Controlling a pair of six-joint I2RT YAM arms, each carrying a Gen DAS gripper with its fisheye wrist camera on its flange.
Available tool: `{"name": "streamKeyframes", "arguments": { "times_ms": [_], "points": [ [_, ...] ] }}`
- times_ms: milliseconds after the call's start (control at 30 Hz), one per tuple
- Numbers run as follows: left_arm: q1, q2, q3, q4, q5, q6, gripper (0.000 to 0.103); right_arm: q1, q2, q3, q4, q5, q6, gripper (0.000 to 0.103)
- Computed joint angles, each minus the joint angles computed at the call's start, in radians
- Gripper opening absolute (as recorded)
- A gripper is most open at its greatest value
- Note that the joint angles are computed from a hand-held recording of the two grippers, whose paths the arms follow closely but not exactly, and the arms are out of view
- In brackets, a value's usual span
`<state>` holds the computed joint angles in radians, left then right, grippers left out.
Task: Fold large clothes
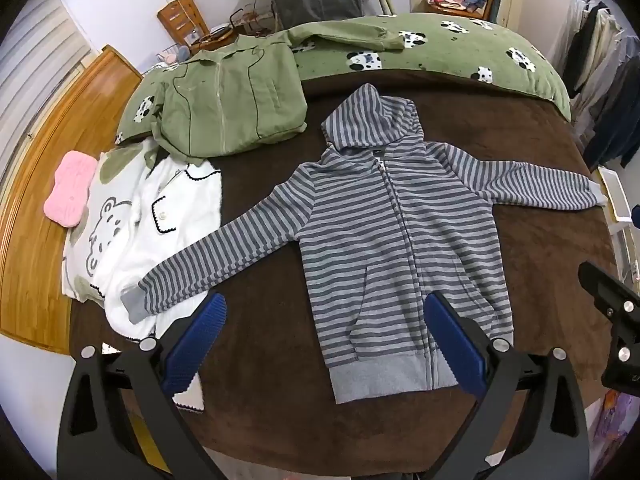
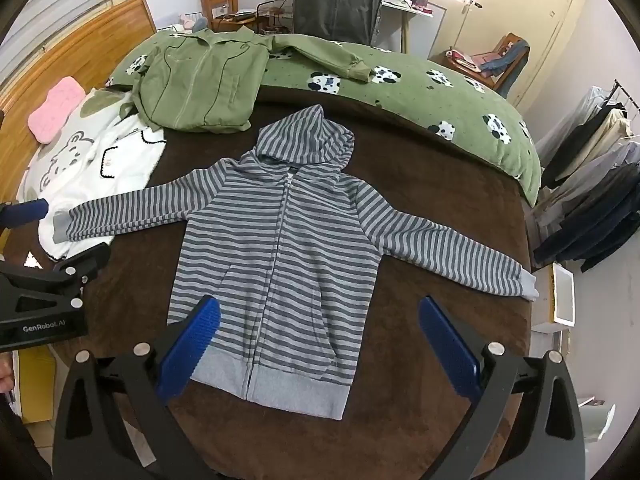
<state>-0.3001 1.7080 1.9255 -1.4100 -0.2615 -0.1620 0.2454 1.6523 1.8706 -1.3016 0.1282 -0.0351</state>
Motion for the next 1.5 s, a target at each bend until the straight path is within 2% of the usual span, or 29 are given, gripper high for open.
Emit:
{"name": "streamKeyframes", "arguments": {
  "times_ms": [233, 400, 500, 633, 700, 800, 900, 1000, 1100, 1167, 1300, 1367, 1467, 1500],
  "points": [
    [-0.019, -0.027, -0.087, 0.073, -0.047, 0.006, 0.097, -0.056, 0.009, -0.083, 0.102, -0.058, -0.054, 0.097],
    [-0.023, -0.030, -0.118, 0.103, -0.050, -0.030, 0.097, -0.078, 0.016, -0.105, 0.133, -0.081, -0.091, 0.097],
    [-0.032, -0.025, -0.138, 0.130, -0.093, -0.039, 0.097, -0.089, 0.022, -0.114, 0.146, -0.105, -0.105, 0.097],
    [0.014, -0.024, -0.177, 0.183, -0.025, -0.028, 0.097, -0.097, 0.027, -0.139, 0.183, -0.115, -0.081, 0.097],
    [0.056, -0.033, -0.210, 0.219, 0.032, -0.039, 0.097, -0.082, 0.030, -0.160, 0.214, -0.091, -0.056, 0.097],
    [0.206, -0.059, -0.288, 0.293, 0.208, -0.067, 0.097, -0.039, 0.043, -0.185, 0.266, -0.042, -0.034, 0.097],
    [0.354, -0.065, -0.351, 0.348, 0.297, -0.066, 0.097, 0.052, 0.095, -0.178, 0.302, 0.036, -0.004, 0.097],
    [0.557, -0.047, -0.416, 0.432, 0.376, -0.046, 0.097, 0.141, 0.205, -0.100, 0.286, 0.082, 0.054, 0.097],
    [0.818, 0.013, -0.484, 0.573, 0.526, -0.055, 0.097, 0.220, 0.330, 0.006, 0.264, 0.086, 0.126, 0.097],
    [0.927, 0.068, -0.500, 0.650, 0.598, -0.070, 0.097, 0.268, 0.419, 0.081, 0.267, 0.092, 0.164, 0.097],
    [1.116, 0.222, -0.521, 0.873, 0.729, -0.170, 0.093, 0.359, 0.632, 0.281, 0.240, 0.126, 0.175, 0.097],
    [1.193, 0.311, -0.531, 1.020, 0.841, -0.283, 0.075, 0.390, 0.713, 0.366, 0.224, 0.140, 0.166, 0.097],
    [1.257, 0.453, -0.492, 1.163, 0.927, -0.434, 0.071, 0.421, 0.845, 0.515, 0.179, 0.134, 0.153, 0.097],
    [1.265, 0.493, -0.469, 1.187, 0.921, -0.455, 0.072, 0.429, 0.893, 0.573, 0.157, 0.132, 0.148, 0.097]
  ]
}}
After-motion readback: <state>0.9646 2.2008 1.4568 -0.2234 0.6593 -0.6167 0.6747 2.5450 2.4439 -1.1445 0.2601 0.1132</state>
